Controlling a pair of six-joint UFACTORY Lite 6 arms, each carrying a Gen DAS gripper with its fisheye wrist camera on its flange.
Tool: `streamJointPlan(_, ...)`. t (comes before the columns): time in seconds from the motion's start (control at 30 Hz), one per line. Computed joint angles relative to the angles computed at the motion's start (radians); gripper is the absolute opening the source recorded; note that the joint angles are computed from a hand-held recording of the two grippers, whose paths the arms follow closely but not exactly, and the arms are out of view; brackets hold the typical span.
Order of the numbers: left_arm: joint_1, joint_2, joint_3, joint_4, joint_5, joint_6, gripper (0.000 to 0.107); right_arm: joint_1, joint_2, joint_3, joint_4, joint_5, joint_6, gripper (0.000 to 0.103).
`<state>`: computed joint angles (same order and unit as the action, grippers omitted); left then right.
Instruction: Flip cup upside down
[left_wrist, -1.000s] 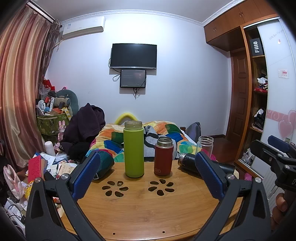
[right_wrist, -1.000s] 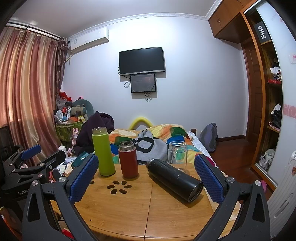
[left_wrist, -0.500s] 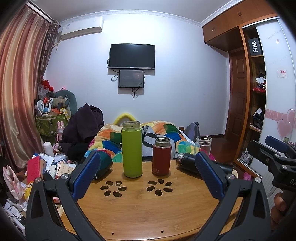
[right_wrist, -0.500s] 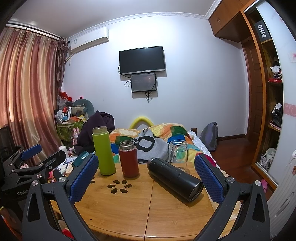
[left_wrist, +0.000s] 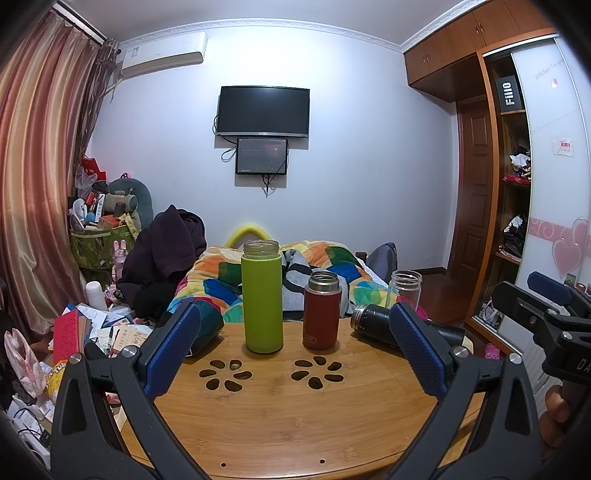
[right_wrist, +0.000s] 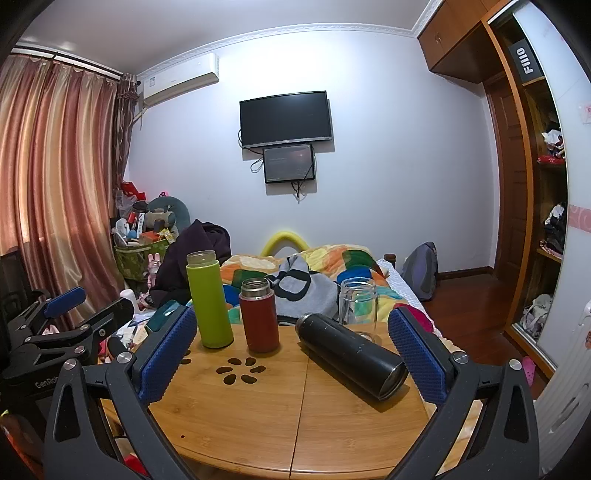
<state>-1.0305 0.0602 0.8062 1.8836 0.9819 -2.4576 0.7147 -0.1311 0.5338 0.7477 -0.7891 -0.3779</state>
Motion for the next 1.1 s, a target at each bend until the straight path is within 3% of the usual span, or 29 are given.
streamJointPlan(0.33, 0.048, 0.025, 0.032, 0.032, -0.06, -0.008, 0.103, -0.046, 0.041, 0.029, -0.073, 0.022, 0.058, 0.103)
streamJointPlan(0.53, 0.19, 0.128, 0.149, 0.118, -0.152, 0.003, 0.103, -0.114, 0.112, 0.067, -0.156, 0.047, 0.124, 0.103)
streamJointPlan(0.73, 0.42, 0.418, 0.497, 0.147, -0.415, 0.092, 0.103, -0.211, 0.193, 0.105, -0.281, 0.087, 0.241, 0.103)
streamJointPlan(0.83, 0.52, 0.597, 0.731, 0.075, -0.567, 0.175, 0.103, -0.248, 0.233, 0.123, -0.327, 0.1, 0.28, 0.103)
streamJointPlan(0.97, 0.565, 0.784, 0.991, -0.188, -0.623, 0.464, 0.103, -0.287, 0.286, 0.142, -0.363, 0.096, 0.312, 0.103)
streamJointPlan(1.1, 0.578, 0.908, 1.19, -0.466, -0.627, 0.755, 0.083, -0.301, 0.33, 0.155, -0.377, 0.088, 0.322, 0.103)
